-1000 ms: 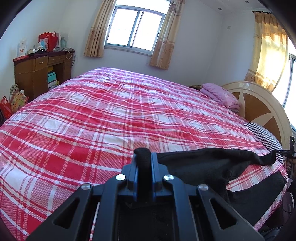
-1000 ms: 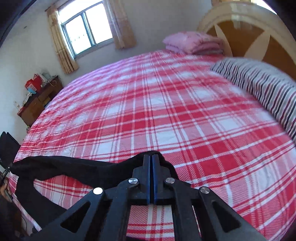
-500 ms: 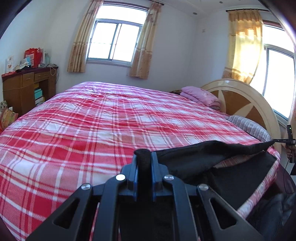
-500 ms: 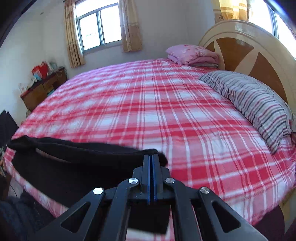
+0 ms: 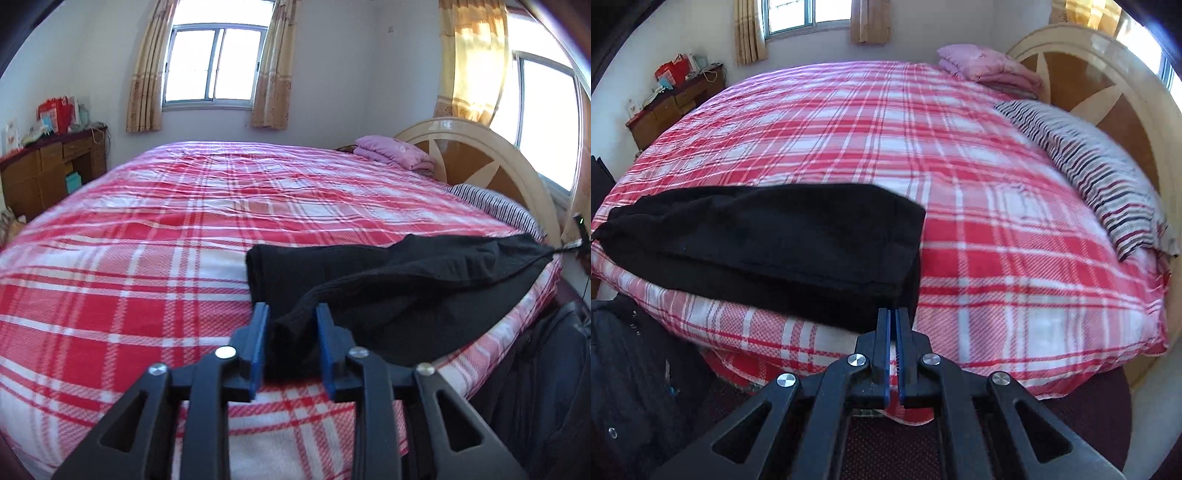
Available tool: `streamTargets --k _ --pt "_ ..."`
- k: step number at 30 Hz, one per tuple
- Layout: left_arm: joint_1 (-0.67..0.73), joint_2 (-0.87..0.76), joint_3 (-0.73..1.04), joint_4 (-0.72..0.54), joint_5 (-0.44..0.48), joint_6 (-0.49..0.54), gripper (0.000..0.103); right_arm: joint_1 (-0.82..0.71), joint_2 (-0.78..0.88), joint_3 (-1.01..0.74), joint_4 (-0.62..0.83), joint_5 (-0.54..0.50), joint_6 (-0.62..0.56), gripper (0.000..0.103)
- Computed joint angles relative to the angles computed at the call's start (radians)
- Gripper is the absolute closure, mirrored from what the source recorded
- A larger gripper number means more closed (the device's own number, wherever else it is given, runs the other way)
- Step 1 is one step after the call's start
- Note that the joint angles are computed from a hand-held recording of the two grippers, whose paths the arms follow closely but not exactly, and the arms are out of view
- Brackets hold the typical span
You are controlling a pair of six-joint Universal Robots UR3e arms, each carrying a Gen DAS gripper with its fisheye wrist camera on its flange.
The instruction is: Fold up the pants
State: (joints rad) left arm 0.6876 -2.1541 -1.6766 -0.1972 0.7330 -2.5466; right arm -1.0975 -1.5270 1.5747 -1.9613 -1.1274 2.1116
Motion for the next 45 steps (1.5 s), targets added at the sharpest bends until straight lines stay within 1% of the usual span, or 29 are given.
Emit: streamTargets --k 1,2,5,7,8,9,10,11,13,15,17,19,21,24,25,26,27,28,29,30,31,32,33,34,36,38,40,43,45 --pt "0.008 0.02 -0.03 0.026 0.015 0.012 0.056 0.001 -0.011 0.005 -0.02 -0.003 0.009 0.1" --pt "0.019 0.037 -0.057 0.043 0.022 0.026 0.051 0.003 -0.023 0.013 -0.051 -0.008 0.021 0.099" --pt "0.067 0.073 -0.111 0.062 0.033 0.053 0.051 0.009 -0.045 0.013 -0.083 0.032 0.064 0.098" --pt "0.11 0.081 -0.135 0.082 0.022 0.026 0.051 0.048 -0.064 0.024 -0.102 0.056 0.09 0.094" --pt "0.129 0.081 -0.142 0.088 0.009 0.003 0.051 0.074 -0.075 0.041 -0.118 0.063 0.09 0.079" --pt "0.147 0.082 -0.147 0.086 -0.016 -0.025 0.051 0.124 -0.087 0.063 -0.139 0.063 0.09 0.052" --pt "0.162 0.085 -0.155 0.083 -0.052 -0.048 0.051 0.17 -0.091 0.079 -0.153 0.064 0.097 0.042" --pt "0.169 0.09 -0.165 0.086 -0.082 -0.063 0.051 0.217 -0.088 0.09 -0.169 0.069 0.105 0.039" --pt "0.159 0.095 -0.171 0.079 -0.114 -0.07 0.051 0.352 -0.065 0.114 -0.228 0.059 0.127 0.039" --pt "0.128 0.099 -0.163 0.055 -0.117 -0.063 0.051 0.493 -0.02 0.13 -0.319 0.003 0.158 0.039" --pt "0.084 0.101 -0.145 0.009 -0.088 -0.044 0.051 0.642 0.053 0.109 -0.372 -0.062 0.186 0.039" --pt "0.043 0.089 -0.125 -0.012 -0.05 -0.048 0.051 0.755 0.127 0.072 -0.383 -0.088 0.197 0.039" --pt "0.024 0.074 -0.117 -0.009 -0.038 -0.064 0.051 0.849 0.203 0.042 -0.404 -0.107 0.196 0.039" --pt "0.003 0.061 -0.116 0.01 -0.022 -0.08 0.051 0.935 0.302 0.013 -0.468 -0.163 0.201 0.039" --pt "-0.017 0.056 -0.104 0.015 0.014 -0.082 0.051 0.964 0.334 0.008 -0.498 -0.188 0.207 0.039" --pt "-0.034 0.053 -0.097 0.028 0.049 -0.087 0.055 0.982 0.354 0.008 -0.524 -0.21 0.212 0.039" --pt "-0.052 0.048 -0.087 0.041 0.086 -0.092 0.059 1.001 0.384 0.001 -0.558 -0.237 0.224 0.039" --pt "-0.059 0.046 -0.079 0.042 0.097 -0.095 0.066 1.01 0.404 -0.014 -0.567 -0.252 0.231 0.041" --pt "-0.061 0.045 -0.07 0.035 0.1 -0.096 0.07 1.012 0.415 -0.017 -0.573 -0.26 0.232 0.049" --pt "-0.067 0.043 -0.06 0.04 0.112 -0.104 0.072 1.009 0.426 -0.024 -0.566 -0.266 0.231 0.065" --pt "-0.069 0.04 -0.051 0.043 0.118 -0.11 0.078 1.007 0.431 -0.028 -0.56 -0.264 0.232 0.075" --pt "-0.071 0.037 -0.043 0.045 0.124 -0.116 0.082 0.998 0.431 -0.034 -0.543 -0.249 0.236 0.089" --pt "-0.077 0.033 -0.027 0.043 0.138 -0.123 0.083 0.993 0.427 -0.04 -0.524 -0.236 0.241 0.097" --pt "-0.082 0.03 -0.018 0.047 0.148 -0.128 0.085 0.997 0.421 -0.041 -0.523 -0.239 0.243 0.099" --pt "-0.096 0.023 0.007 0.047 0.163 -0.131 0.088 0.997 0.387 -0.016 -0.532 -0.234 0.233 0.1" --pt "-0.105 0.016 0.025 0.06 0.177 -0.139 0.088 0.979 0.332 0.0 -0.494 -0.197 0.223 0.1" --pt "-0.097 0.013 0.037 0.054 0.149 -0.146 0.088 0.962 0.271 0.026 -0.467 -0.171 0.203 0.1" --pt "-0.086 0.016 0.019 0.055 0.144 -0.12 0.088 0.929 0.185 0.076 -0.395 -0.135 0.155 0.1" --pt "-0.063 0.016 -0.011 0.053 0.115 -0.1 0.088 0.936 0.178 0.107 -0.394 -0.153 0.135 0.1"
